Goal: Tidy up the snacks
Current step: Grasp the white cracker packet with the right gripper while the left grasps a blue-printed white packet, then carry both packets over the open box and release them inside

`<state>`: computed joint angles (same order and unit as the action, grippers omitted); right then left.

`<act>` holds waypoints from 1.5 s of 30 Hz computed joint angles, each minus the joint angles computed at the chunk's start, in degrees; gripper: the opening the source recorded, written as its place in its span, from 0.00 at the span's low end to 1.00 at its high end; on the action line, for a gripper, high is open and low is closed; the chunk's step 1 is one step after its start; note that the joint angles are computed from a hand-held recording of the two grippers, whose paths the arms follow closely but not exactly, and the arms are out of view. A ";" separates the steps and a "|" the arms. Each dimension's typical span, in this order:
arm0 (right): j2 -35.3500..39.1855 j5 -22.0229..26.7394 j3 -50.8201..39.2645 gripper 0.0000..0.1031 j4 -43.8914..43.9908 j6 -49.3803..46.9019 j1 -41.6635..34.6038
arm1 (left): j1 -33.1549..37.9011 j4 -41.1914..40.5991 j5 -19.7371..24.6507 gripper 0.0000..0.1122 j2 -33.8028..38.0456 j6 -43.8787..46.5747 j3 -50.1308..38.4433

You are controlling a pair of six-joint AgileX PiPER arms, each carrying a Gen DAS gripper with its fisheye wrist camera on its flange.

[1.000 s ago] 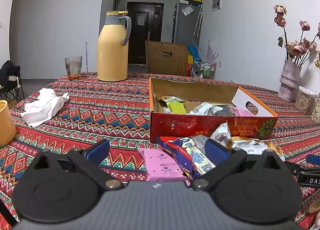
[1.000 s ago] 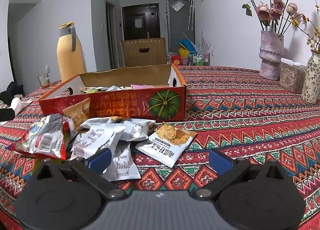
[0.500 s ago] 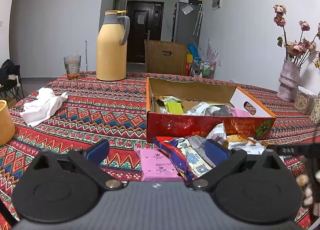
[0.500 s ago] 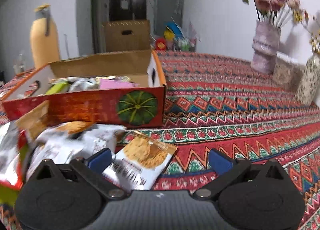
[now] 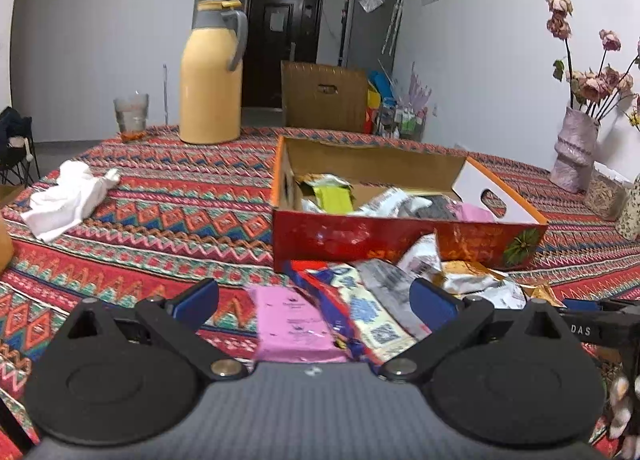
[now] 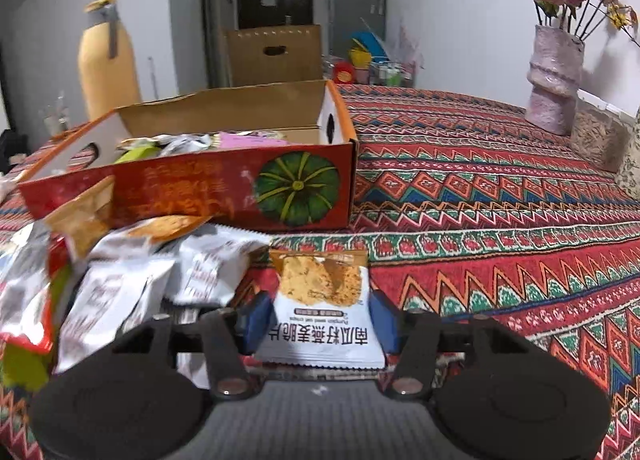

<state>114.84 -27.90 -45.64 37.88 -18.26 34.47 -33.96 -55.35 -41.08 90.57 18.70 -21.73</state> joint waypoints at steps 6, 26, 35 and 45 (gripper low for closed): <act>0.12 -6.75 3.38 0.45 -1.92 4.72 0.78 | 0.15 -6.52 5.95 0.92 2.76 6.79 -7.18; 0.49 -24.71 12.54 0.46 -13.81 16.77 1.68 | -1.19 -39.67 7.77 0.88 16.60 39.91 -25.78; 0.67 -25.37 12.74 0.46 -14.50 17.36 1.65 | -0.44 -28.85 8.83 0.56 12.69 28.14 -18.91; 0.89 -26.21 12.80 0.46 -12.54 16.58 2.54 | -1.30 -18.39 6.80 0.53 7.47 17.10 -11.67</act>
<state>115.74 -54.11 -32.84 25.34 -1.68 37.01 -35.26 -73.74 -34.28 98.03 35.80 -33.40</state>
